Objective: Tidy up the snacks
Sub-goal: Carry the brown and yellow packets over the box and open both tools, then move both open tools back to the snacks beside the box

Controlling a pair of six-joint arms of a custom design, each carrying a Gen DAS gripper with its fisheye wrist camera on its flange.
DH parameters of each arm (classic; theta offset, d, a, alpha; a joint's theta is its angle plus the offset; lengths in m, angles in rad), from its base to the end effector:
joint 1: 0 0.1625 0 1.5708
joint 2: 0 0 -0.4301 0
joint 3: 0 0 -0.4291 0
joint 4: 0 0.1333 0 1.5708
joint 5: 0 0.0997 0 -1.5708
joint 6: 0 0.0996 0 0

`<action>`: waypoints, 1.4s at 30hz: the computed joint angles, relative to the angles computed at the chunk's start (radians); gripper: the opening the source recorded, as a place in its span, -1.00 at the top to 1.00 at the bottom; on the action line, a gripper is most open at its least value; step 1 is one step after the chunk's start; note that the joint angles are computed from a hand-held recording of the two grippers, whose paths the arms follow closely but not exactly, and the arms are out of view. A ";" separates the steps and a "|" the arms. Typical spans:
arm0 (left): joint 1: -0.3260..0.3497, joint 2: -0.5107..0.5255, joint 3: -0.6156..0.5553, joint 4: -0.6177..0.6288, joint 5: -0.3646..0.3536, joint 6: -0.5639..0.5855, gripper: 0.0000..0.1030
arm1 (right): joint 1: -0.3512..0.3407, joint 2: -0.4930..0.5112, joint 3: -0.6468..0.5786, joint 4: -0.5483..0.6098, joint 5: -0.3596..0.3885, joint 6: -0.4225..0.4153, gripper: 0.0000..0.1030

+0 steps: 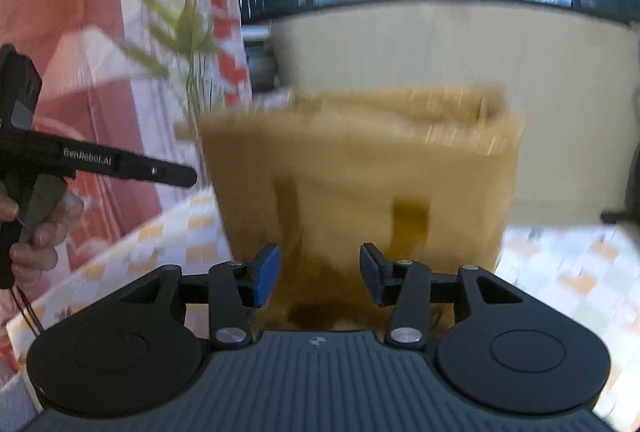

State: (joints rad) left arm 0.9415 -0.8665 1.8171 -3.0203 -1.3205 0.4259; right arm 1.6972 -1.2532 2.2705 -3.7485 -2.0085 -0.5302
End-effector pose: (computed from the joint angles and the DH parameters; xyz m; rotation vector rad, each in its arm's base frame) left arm -0.2617 -0.6278 0.1040 1.3558 2.5082 -0.7586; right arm 0.1512 -0.4670 0.2615 0.4027 -2.1693 1.3046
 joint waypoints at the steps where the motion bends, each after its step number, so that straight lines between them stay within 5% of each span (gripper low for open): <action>1: 0.008 0.002 0.005 0.001 0.003 -0.004 -0.21 | -0.006 0.006 0.001 0.021 -0.005 0.009 0.02; 13: 0.100 0.041 0.004 -0.052 0.023 0.013 -0.21 | -0.041 0.094 -0.130 0.293 -0.054 0.182 -0.13; 16: 0.113 0.045 0.009 -0.090 0.031 0.019 -0.21 | -0.033 0.139 -0.181 0.342 -0.120 0.248 -0.20; 21: 0.127 0.038 0.021 -0.116 0.053 0.004 -0.21 | -0.006 0.235 -0.263 0.347 -0.254 0.286 -0.50; 29: 0.144 0.030 0.036 -0.153 0.069 -0.032 -0.21 | 0.008 0.323 -0.334 0.327 -0.386 0.307 -0.51; 33: 0.145 0.033 0.043 -0.146 0.072 -0.046 -0.21 | -0.007 0.324 -0.340 0.357 -0.383 0.356 -0.51; 39: 0.135 0.043 0.051 -0.127 0.072 -0.059 -0.21 | -0.014 0.358 -0.339 0.260 -0.384 0.201 -0.47; 42: 0.129 0.050 0.054 -0.114 0.072 -0.069 -0.21 | -0.024 0.330 -0.299 0.229 -0.348 0.176 -0.13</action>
